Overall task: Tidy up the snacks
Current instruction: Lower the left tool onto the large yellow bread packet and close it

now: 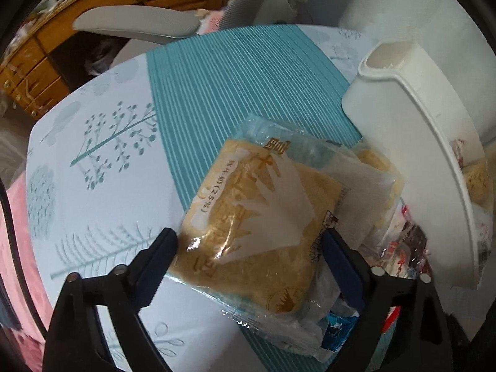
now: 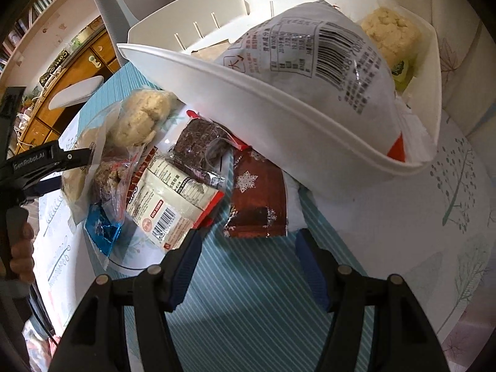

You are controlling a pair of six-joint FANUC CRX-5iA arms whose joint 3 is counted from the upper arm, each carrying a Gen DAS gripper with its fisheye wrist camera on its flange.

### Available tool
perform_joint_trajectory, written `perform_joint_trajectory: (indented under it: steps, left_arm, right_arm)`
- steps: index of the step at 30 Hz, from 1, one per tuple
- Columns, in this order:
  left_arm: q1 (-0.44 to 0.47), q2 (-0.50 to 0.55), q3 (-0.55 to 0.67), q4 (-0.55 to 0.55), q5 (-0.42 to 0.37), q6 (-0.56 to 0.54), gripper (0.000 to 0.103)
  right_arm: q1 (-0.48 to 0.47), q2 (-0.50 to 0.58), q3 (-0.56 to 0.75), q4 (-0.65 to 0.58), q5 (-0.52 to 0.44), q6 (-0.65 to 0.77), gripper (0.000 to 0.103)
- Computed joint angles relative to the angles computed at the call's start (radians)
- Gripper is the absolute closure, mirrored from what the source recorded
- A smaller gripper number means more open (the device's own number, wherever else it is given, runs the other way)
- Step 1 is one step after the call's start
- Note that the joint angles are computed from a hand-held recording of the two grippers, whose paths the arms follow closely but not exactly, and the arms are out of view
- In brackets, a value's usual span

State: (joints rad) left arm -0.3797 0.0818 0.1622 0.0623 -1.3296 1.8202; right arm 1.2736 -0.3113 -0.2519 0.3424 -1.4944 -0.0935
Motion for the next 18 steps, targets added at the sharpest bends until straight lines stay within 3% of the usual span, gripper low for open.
perform_joint_trajectory:
  steps: [2, 4, 5, 6, 7, 8, 9, 12, 18]
  left_arm:
    - [0.004, -0.024, -0.012, -0.013, 0.002, 0.046, 0.037]
    - [0.032, -0.043, -0.046, 0.038, 0.015, 0.044, 0.041]
    - [0.044, -0.056, -0.064, 0.06, 0.023, 0.044, 0.048]
    - [0.051, -0.067, -0.075, 0.079, 0.029, 0.037, 0.063]
    - [0.063, -0.08, -0.097, 0.113, 0.044, 0.018, 0.087]
    - [0.078, -0.09, -0.112, 0.148, 0.046, 0.006, 0.094]
    - [0.082, -0.087, -0.11, 0.164, 0.026, 0.009, 0.097]
    - [0.096, -0.099, -0.12, 0.19, 0.006, 0.019, 0.1]
    - [0.124, -0.167, -0.125, 0.227, -0.03, 0.02, 0.1]
  right_arm:
    - [-0.009, 0.014, 0.012, -0.006, -0.005, 0.008, 0.042]
    - [-0.016, 0.027, 0.025, -0.009, -0.019, 0.014, 0.047]
    - [-0.017, 0.032, 0.03, -0.011, -0.028, 0.014, 0.054]
    - [-0.019, 0.039, 0.036, -0.01, -0.036, 0.016, 0.057]
    - [-0.022, 0.046, 0.044, -0.014, -0.045, 0.022, 0.063]
    - [-0.025, 0.044, 0.044, -0.018, -0.037, 0.029, 0.065]
    - [-0.027, 0.045, 0.047, -0.022, -0.035, 0.033, 0.065]
    - [-0.029, 0.048, 0.057, -0.039, -0.045, 0.041, 0.095]
    - [-0.005, 0.048, 0.073, -0.033, -0.034, 0.049, 0.102]
